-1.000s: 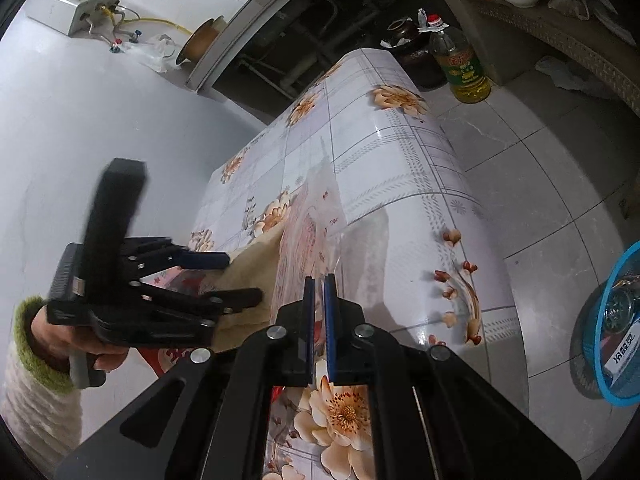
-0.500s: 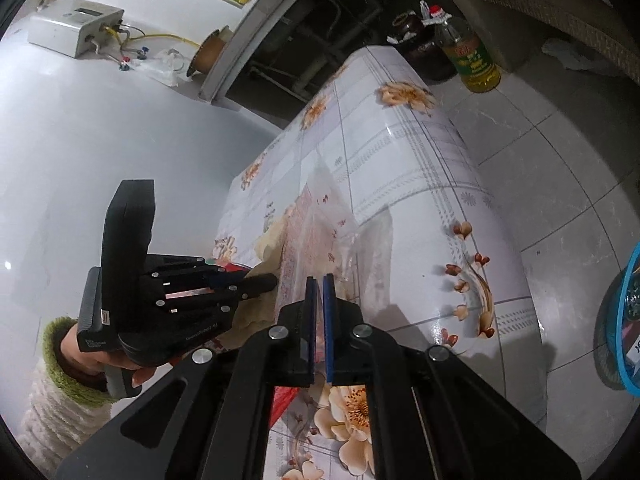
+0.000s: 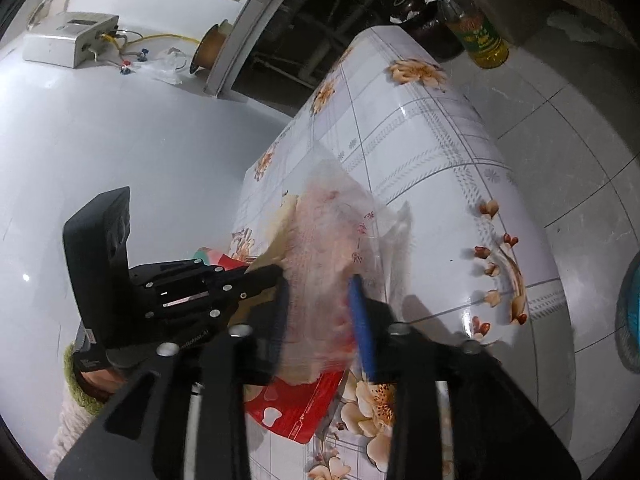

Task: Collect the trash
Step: 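Lift the tan paper with the left tool while the right tool holds the clear bag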

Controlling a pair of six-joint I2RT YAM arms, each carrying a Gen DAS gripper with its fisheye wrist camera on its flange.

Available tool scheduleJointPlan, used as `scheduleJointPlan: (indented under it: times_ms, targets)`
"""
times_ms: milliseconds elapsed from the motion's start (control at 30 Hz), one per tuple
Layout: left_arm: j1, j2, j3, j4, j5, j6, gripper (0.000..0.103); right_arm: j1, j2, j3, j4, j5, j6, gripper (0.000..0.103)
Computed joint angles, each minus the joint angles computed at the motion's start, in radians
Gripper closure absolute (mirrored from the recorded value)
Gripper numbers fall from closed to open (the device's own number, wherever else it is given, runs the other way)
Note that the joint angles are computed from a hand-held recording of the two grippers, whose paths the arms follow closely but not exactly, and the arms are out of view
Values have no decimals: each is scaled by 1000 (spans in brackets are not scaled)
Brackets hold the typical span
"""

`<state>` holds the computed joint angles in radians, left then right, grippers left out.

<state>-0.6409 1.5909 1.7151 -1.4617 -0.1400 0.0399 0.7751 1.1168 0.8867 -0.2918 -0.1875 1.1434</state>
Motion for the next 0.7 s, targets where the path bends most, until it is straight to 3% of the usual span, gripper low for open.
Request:
scheduleJointPlan:
  times_ms: [233,333,433,667,700]
  targets:
    - [-4,-3,-23,21,24,6,101,-12,66,16,28,-45,6,54]
    - [-7,-2,-26,25,35,13,101,-7,57,5,64,-55,0,41]
    - [-4,3,-26,24,39,15,101,5,64,25,42,-37,-28,35]
    - [3,3,-17,18,53,15,101,40,116,93,-51,-1,-105,34]
    - [2,4,-16,17,53,14,101,41,123,95,-54,-2,-105,41]
